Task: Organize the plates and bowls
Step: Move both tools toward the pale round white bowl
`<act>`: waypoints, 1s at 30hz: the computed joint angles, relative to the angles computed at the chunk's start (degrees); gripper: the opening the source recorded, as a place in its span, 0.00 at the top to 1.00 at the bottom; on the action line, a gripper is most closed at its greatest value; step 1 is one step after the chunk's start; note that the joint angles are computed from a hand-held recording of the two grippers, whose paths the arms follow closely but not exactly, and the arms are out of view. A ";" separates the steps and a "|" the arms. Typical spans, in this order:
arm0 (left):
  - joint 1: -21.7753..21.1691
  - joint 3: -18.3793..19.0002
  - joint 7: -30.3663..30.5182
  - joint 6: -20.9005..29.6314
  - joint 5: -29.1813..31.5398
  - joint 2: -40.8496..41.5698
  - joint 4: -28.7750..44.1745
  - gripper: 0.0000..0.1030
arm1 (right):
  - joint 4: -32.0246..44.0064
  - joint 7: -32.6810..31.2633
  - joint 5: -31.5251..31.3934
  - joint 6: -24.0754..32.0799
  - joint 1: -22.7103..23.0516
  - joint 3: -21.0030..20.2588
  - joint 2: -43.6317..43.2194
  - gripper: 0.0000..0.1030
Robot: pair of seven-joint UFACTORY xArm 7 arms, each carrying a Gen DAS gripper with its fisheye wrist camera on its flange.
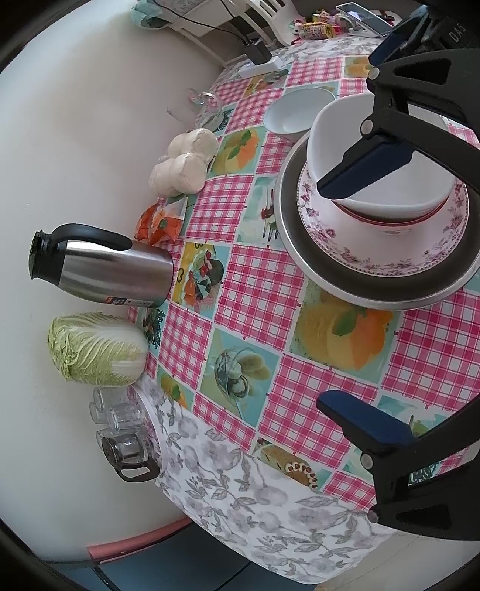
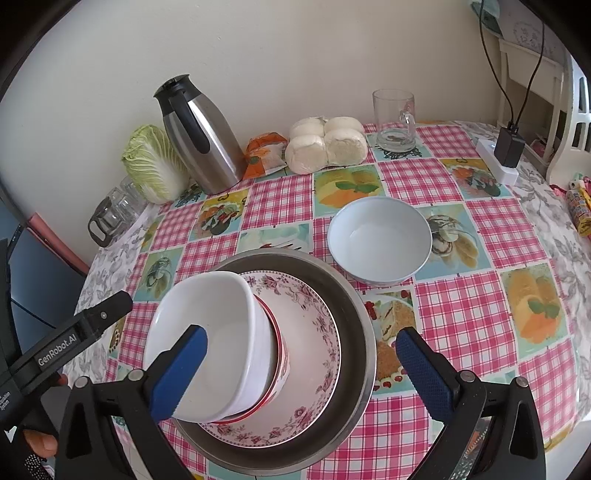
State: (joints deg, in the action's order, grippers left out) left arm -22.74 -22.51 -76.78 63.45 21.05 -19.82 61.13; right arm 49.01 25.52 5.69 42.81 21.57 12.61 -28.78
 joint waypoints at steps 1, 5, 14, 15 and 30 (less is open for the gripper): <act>-0.01 -0.13 -0.06 0.31 0.04 0.21 0.32 0.00 | -0.08 0.08 0.00 -0.11 0.01 0.04 -0.05 0.00; -0.01 -0.70 -1.15 1.14 1.08 0.80 1.27 0.00 | -0.67 -0.45 0.81 -0.46 0.24 -0.73 -0.74 0.00; -1.44 -2.46 -5.14 4.33 5.72 4.31 6.57 0.00 | -1.89 -2.08 3.47 -0.33 -0.85 -3.40 -3.05 0.00; -1.77 -2.54 -5.41 4.54 6.31 4.88 7.29 0.00 | -2.17 -2.13 3.65 -0.28 -1.19 -3.69 -3.48 0.00; -7.51 -0.14 -8.69 2.28 12.25 12.90 16.21 0.00 | -4.41 -3.01 5.54 -0.75 -6.04 -7.02 -5.72 0.00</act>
